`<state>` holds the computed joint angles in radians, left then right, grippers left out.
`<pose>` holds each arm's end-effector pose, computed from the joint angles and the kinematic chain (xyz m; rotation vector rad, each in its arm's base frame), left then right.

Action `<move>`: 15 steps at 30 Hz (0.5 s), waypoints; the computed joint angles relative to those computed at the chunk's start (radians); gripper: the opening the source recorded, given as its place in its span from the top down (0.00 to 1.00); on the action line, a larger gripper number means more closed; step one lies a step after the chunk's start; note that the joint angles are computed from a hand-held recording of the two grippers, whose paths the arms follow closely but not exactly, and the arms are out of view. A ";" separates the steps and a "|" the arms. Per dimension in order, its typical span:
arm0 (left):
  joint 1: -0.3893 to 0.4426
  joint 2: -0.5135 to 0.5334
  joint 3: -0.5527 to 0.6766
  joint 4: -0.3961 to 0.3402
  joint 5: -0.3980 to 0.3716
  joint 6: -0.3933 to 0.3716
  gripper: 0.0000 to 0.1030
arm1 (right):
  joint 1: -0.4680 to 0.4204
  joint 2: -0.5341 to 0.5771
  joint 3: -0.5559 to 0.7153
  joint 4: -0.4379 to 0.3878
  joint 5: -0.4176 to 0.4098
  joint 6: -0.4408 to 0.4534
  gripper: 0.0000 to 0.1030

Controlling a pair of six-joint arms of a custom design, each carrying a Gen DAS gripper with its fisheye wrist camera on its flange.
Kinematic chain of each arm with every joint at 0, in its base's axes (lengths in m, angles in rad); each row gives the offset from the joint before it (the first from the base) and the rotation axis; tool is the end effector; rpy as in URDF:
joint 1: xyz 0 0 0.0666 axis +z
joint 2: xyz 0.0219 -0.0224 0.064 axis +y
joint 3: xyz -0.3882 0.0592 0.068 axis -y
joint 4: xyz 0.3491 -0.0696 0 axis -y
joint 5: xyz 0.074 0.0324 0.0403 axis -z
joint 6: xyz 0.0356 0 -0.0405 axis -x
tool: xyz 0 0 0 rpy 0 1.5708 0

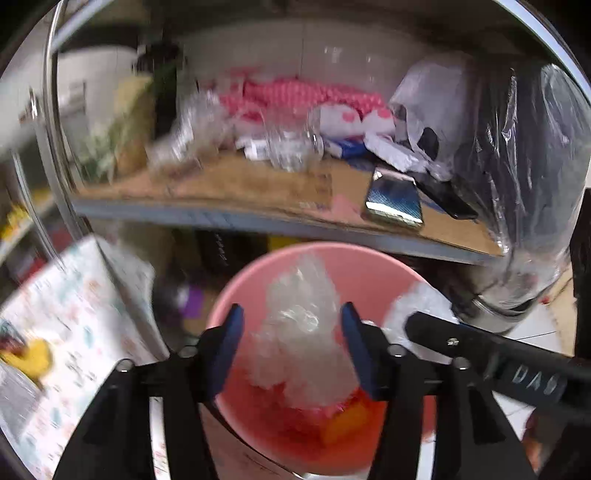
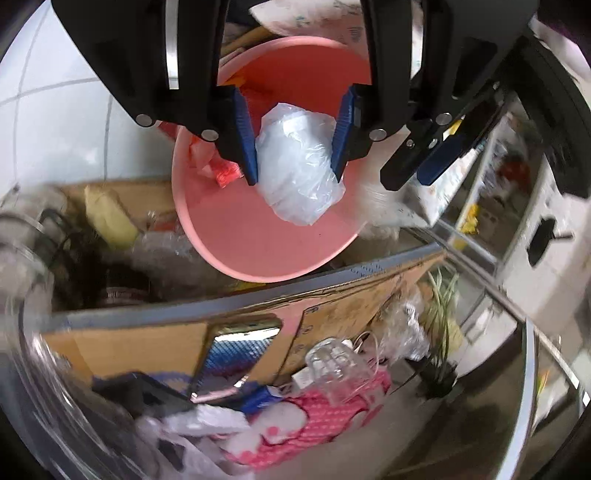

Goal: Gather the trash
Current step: 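Carry both clear plastic bags over the pink bucket and open both tools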

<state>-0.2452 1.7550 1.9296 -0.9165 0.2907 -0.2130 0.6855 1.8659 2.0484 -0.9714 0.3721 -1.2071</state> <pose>0.5632 -0.1519 0.4872 0.6652 2.2016 -0.3522 0.4873 0.3812 0.4694 0.7804 2.2186 0.5260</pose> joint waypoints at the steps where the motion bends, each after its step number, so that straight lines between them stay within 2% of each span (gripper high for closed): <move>1: 0.004 0.004 0.010 -0.009 0.016 0.006 0.39 | -0.001 -0.010 -0.020 0.026 -0.007 -0.009 0.61; 3: 0.021 0.025 0.047 -0.063 0.084 0.045 0.35 | 0.003 -0.033 -0.062 0.077 -0.012 -0.020 0.60; 5: 0.035 0.041 0.069 -0.103 0.133 0.085 0.32 | 0.008 -0.029 -0.050 0.058 -0.002 -0.018 0.56; 7: 0.036 0.041 0.062 -0.107 0.132 0.089 0.31 | 0.012 -0.023 -0.037 0.049 -0.002 -0.002 0.56; 9: 0.032 0.026 0.032 -0.086 0.091 0.080 0.30 | 0.017 -0.013 -0.022 0.046 -0.007 0.013 0.54; 10: 0.031 0.019 0.019 -0.075 0.071 0.079 0.30 | 0.019 -0.007 -0.012 0.036 -0.007 0.018 0.50; 15: 0.057 0.008 0.002 -0.069 0.093 0.098 0.30 | 0.035 0.031 0.062 -0.051 0.034 0.037 0.47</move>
<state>-0.1887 1.7627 1.9317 -0.9852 0.3838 -0.1146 0.7206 1.8971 2.1100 -1.0227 0.4065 -1.1697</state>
